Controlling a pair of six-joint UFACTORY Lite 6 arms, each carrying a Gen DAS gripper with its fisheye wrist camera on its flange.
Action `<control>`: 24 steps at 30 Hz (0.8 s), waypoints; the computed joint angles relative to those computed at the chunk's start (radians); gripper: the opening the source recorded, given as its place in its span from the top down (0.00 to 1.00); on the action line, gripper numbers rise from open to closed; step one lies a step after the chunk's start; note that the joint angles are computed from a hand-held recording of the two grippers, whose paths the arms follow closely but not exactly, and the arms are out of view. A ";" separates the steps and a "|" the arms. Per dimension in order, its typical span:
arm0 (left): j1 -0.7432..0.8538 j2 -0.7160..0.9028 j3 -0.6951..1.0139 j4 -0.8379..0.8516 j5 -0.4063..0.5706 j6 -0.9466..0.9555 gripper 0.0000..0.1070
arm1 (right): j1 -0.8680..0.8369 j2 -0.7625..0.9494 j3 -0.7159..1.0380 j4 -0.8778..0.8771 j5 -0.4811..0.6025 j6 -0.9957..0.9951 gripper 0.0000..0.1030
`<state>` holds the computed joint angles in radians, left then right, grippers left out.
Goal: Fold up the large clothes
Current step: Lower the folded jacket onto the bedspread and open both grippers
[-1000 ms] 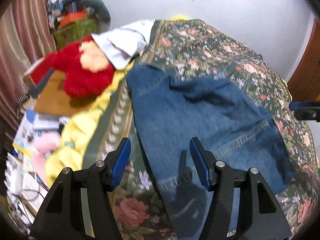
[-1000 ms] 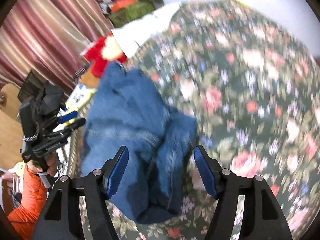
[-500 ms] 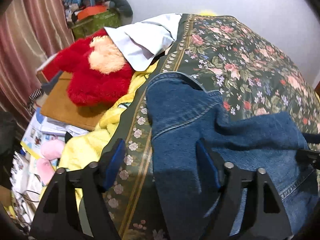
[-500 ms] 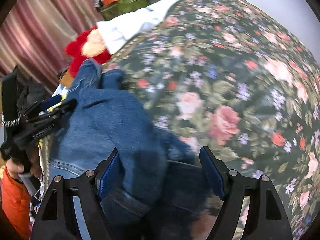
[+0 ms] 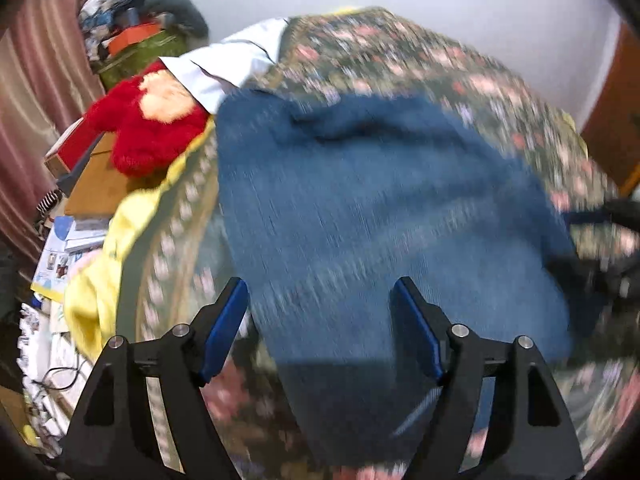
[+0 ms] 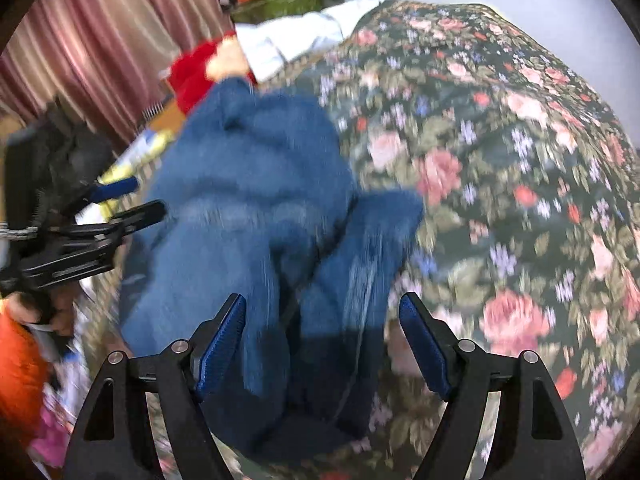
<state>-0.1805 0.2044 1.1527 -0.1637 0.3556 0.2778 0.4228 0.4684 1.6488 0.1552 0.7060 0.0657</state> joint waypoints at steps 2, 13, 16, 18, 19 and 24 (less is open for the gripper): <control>-0.030 -0.110 -0.152 0.135 -0.070 -0.126 0.22 | 0.000 -0.089 -0.146 0.013 -0.067 0.004 0.25; -0.005 -0.450 -0.374 0.389 0.050 -0.388 0.18 | 0.027 -0.493 -0.501 -0.213 -0.040 0.275 0.24; -0.008 -0.562 -0.349 0.393 0.104 -0.411 0.18 | 0.067 -0.603 -0.517 -0.250 -0.027 0.338 0.24; -0.023 -0.637 -0.312 0.400 0.139 -0.431 0.18 | 0.136 -0.669 -0.487 -0.336 -0.001 0.429 0.24; -0.031 -0.667 -0.284 0.397 0.155 -0.436 0.18 | 0.171 -0.684 -0.462 -0.379 0.010 0.472 0.24; -0.052 -0.794 -0.130 0.280 0.212 -0.394 0.18 | 0.386 -0.738 -0.312 -0.623 0.074 0.715 0.24</control>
<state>-0.2320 -0.5898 1.0231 0.1168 0.5680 -0.1161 0.8087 -0.2696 1.3364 -0.4680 0.7799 0.7808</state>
